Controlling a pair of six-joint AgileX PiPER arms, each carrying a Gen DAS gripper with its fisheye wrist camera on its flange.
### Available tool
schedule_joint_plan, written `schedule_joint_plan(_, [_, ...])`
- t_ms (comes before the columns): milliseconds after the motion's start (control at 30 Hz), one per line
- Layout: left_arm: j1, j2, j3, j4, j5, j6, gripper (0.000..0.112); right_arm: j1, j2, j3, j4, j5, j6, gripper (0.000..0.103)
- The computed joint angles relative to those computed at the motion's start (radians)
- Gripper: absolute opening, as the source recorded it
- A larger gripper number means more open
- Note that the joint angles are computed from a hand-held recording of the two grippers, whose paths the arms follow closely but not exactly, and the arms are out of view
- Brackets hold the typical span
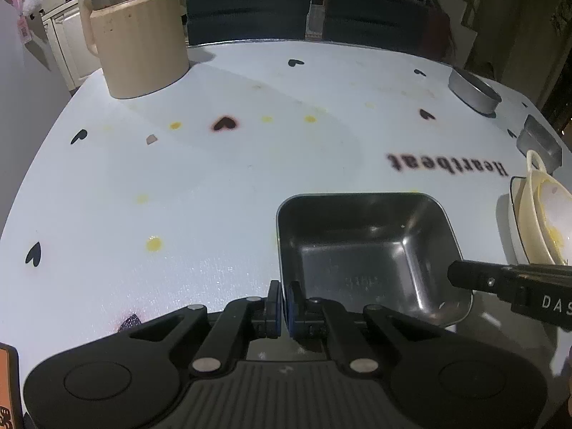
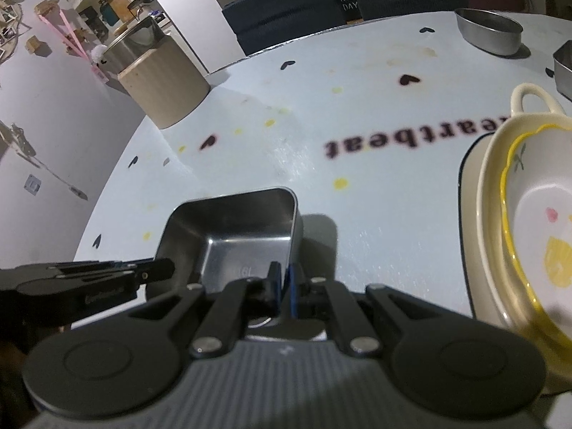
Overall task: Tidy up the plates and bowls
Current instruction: 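Carry the steel tray toward the bowl stack, lower it, open both grippers, then move both grippers to the second steel tray beside the steel bowl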
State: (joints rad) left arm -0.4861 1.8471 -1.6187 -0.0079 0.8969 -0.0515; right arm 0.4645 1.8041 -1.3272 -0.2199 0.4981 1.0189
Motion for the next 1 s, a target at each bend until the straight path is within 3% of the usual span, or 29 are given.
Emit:
schedule_joint_plan(367, [0.001,0.003,-0.009,0.008,0.021,-0.005,0.01,0.006,0.008,-0.01,-0.02,0.009,0.0,0.006])
schedule_joint_plan(433, [0.001,0.001,-0.015,0.017,0.028,-0.014,0.02,0.008,0.01,-0.014,-0.02,0.014,-0.005,0.01])
schedule_joint_plan(500, [0.005,-0.011,-0.011,0.018,0.025,-0.02,0.039,0.012,0.01,-0.02,-0.037,0.016,0.004,0.013])
schedule_joint_plan(600, [0.01,-0.044,0.008,0.024,0.004,-0.033,0.063,0.029,-0.003,-0.019,-0.117,0.015,0.051,0.053])
schedule_joint_plan(667, [0.012,-0.059,0.006,0.03,-0.002,-0.05,0.075,0.037,-0.015,-0.018,-0.147,0.01,0.05,0.063])
schedule_joint_plan(733, [0.012,-0.063,-0.025,0.028,0.007,-0.078,0.082,0.041,-0.031,-0.021,-0.163,0.017,0.043,0.079])
schedule_joint_plan(800, [0.0,-0.059,-0.066,0.047,0.004,-0.122,0.095,0.036,-0.059,-0.01,-0.181,0.011,0.028,0.091])
schedule_joint_plan(867, [-0.021,-0.055,-0.098,0.073,-0.015,-0.168,0.102,0.028,-0.1,0.008,-0.227,0.019,0.042,0.096])
schedule_joint_plan(1000, [-0.078,-0.013,-0.194,0.119,-0.011,-0.249,0.103,-0.028,-0.195,0.049,-0.263,0.046,0.013,0.102])
